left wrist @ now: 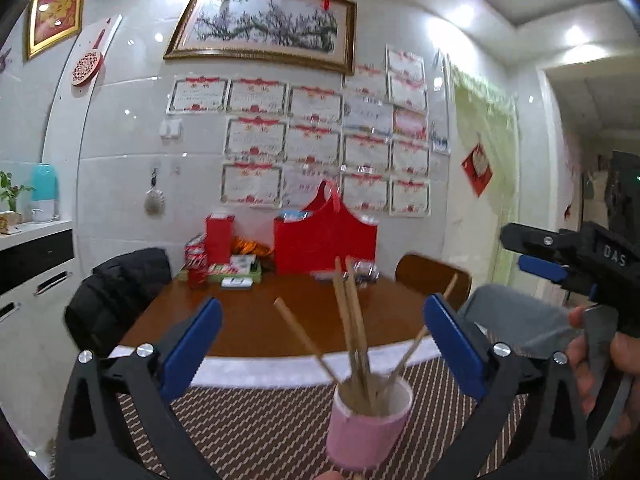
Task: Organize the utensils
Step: 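Move both open tools back down to the chopstick pile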
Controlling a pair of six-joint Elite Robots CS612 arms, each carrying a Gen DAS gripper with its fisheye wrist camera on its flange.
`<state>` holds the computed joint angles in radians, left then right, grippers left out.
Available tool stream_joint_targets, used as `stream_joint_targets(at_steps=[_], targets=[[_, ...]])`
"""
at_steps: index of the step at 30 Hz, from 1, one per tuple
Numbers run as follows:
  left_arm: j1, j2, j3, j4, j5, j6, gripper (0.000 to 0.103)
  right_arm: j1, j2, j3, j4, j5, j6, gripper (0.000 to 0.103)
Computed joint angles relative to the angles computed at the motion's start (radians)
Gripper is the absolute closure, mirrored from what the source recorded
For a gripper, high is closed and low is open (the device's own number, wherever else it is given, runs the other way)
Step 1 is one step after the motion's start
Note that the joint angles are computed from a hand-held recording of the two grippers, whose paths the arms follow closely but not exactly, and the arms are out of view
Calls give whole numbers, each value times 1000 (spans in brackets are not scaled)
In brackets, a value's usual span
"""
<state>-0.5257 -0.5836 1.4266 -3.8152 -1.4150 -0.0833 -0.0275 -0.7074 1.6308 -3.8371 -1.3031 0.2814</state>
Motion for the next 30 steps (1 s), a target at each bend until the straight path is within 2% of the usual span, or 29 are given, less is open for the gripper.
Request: stream_joint_targets(at_steps=[5,10,13,16,20,23,30], targets=[[1,-56,89,91,22,-37,4,-6,-37,80,118,25,-39,6],[8,-75,139,199,-6,-67,4,-1,-35,107,226,58,-73,6],[9,-78,151,322,-14,-58,4,2,-24,100,327,84,-97,6],[13,-73,144,440,-42,-36,4,9,-15,83,450,94,-163,6],[16,-57,124,570,-57,-16,4,18,-5,73,532,71,-207,6],[17,-53,111,676,-75,5,4,23,-3,68,574,51,-228,6],[19,-52,93,788,-86,33,4,27,-2,64,613,43,-261,6]])
